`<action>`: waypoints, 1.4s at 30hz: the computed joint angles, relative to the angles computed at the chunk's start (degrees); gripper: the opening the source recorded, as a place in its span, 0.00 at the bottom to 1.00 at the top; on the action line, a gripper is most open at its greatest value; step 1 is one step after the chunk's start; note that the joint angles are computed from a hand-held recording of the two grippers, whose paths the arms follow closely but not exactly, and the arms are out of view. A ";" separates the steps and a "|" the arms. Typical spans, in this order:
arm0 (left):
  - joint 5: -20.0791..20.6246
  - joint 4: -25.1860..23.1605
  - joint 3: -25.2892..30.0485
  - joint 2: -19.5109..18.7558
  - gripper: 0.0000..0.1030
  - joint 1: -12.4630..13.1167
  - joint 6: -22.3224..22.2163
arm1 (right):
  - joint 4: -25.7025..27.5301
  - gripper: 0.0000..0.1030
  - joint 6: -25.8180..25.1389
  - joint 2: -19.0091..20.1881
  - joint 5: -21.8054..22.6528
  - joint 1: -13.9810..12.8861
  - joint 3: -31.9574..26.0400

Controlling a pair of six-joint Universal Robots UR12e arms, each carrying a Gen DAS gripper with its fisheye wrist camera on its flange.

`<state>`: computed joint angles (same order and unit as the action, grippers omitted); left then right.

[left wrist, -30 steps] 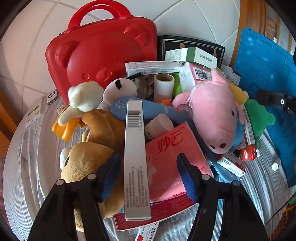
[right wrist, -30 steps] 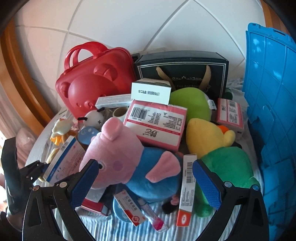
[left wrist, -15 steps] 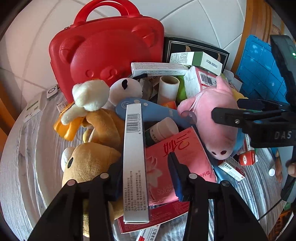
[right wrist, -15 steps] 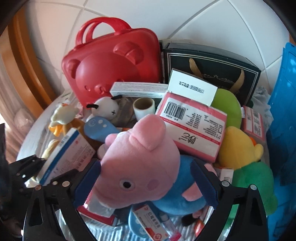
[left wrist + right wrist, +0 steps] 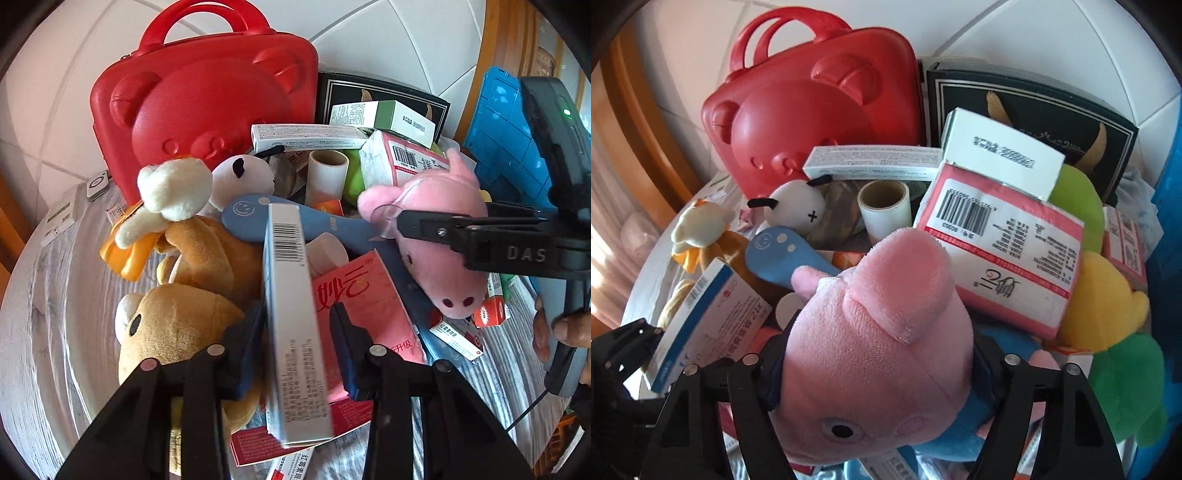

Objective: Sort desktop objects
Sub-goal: 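Grasp the pink pig plush with right tool while left grasps the tall white box, then carry the pig plush and white box over the blue crate and open both tools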

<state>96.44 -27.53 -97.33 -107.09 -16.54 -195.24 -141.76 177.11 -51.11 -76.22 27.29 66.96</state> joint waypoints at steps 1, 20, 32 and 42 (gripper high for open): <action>-0.29 0.04 -0.04 0.07 0.30 0.00 0.08 | -1.30 0.71 0.42 -0.81 1.08 -0.42 1.37; -1.82 4.69 -1.44 2.41 0.15 -1.13 3.05 | -16.54 0.70 4.27 -9.74 2.86 -2.29 10.32; -2.06 9.91 1.57 4.28 0.15 -3.72 8.74 | -24.84 0.70 4.61 -15.94 1.68 -2.84 15.53; -7.64 14.34 10.09 1.78 0.15 -8.12 17.64 | -35.81 0.71 3.74 -24.79 -6.49 -3.71 21.59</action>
